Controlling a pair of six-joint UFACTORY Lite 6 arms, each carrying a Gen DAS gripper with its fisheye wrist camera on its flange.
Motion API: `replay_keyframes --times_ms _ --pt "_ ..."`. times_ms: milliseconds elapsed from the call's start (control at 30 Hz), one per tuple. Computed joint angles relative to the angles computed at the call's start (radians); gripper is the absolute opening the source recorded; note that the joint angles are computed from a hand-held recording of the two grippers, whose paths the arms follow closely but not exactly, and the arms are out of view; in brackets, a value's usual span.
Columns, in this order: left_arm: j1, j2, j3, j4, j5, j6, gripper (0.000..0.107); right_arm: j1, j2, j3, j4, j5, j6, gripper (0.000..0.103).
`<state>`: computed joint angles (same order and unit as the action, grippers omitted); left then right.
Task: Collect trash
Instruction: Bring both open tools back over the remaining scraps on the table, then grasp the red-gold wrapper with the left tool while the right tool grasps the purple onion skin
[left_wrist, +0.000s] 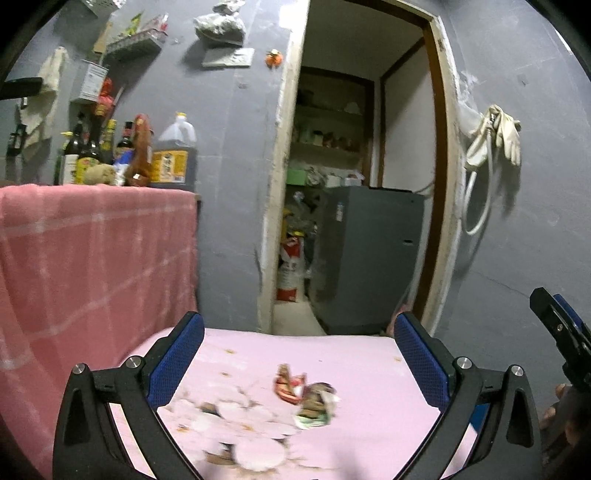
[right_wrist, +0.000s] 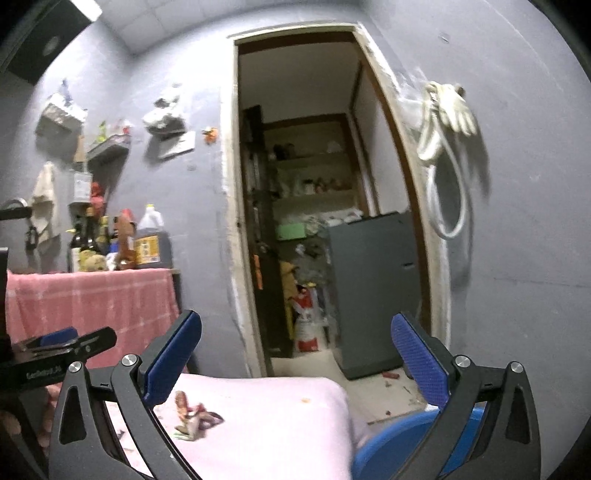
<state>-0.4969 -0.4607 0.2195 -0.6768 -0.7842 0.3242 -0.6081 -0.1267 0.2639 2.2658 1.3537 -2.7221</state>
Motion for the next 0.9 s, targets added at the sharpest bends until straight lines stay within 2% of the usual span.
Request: replay_keyframes --times_ms 200,367,533,700,833,900 --pt "0.142 -0.125 -0.070 0.087 0.069 -0.023 0.101 0.136 -0.032 -0.033 0.072 -0.026 -0.062 0.103" --pt "0.294 -0.090 -0.089 0.274 0.090 -0.155 0.101 0.253 0.003 -0.010 0.128 -0.090 -0.120 0.103" --pt "0.449 0.064 -0.049 0.518 0.074 -0.327 0.101 0.347 0.071 0.034 0.176 -0.174 -0.175 0.103" --pt "0.522 0.233 0.012 0.642 0.038 -0.402 0.101 0.416 0.138 0.105 0.199 -0.289 -0.171 0.103" --pt "0.561 0.373 0.095 0.749 0.051 -0.459 0.101 0.459 0.192 0.172 0.202 -0.398 -0.161 0.103" --pt "0.565 0.427 0.133 0.788 0.066 -0.486 0.101 0.471 0.227 0.210 0.193 -0.444 -0.152 0.098"
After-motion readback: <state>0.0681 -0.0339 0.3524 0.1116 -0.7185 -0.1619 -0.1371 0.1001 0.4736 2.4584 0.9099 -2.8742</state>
